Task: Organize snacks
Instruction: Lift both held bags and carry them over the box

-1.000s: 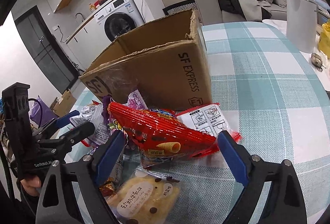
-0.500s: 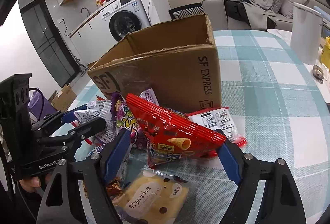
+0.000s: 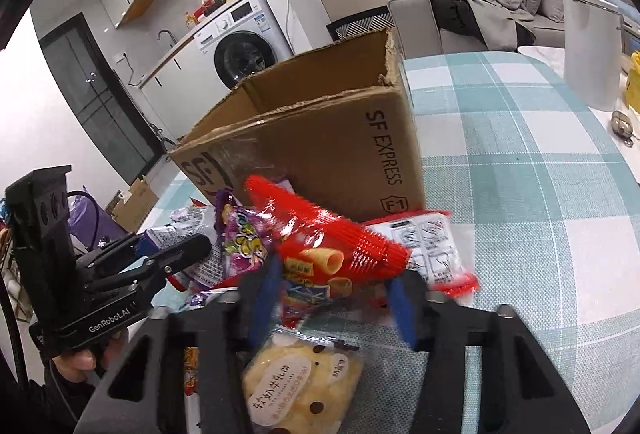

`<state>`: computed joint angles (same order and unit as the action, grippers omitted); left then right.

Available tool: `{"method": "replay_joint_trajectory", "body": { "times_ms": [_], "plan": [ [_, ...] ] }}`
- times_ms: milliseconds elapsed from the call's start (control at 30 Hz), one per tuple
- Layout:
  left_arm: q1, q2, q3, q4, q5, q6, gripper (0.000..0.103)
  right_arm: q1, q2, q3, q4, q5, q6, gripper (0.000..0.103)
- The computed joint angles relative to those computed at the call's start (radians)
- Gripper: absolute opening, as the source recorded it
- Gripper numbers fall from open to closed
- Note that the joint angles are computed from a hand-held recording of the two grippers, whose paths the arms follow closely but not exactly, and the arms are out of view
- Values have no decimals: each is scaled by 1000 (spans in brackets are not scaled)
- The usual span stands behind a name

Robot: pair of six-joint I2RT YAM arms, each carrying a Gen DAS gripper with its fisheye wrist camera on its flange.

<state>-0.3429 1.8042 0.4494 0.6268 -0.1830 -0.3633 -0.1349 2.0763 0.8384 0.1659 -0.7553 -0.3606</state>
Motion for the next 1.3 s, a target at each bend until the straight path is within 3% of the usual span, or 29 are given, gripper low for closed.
{"method": "replay_joint_trajectory", "body": {
  "times_ms": [600,1300],
  "plan": [
    [-4,-88,-39,-19,-5,-2,38,-25,-27,-9,-18,-65,-28,40],
    [-96,-337,-88,-169,-92,-29,38,-72,-127,-67,-19,-176,-55,40]
  ]
}}
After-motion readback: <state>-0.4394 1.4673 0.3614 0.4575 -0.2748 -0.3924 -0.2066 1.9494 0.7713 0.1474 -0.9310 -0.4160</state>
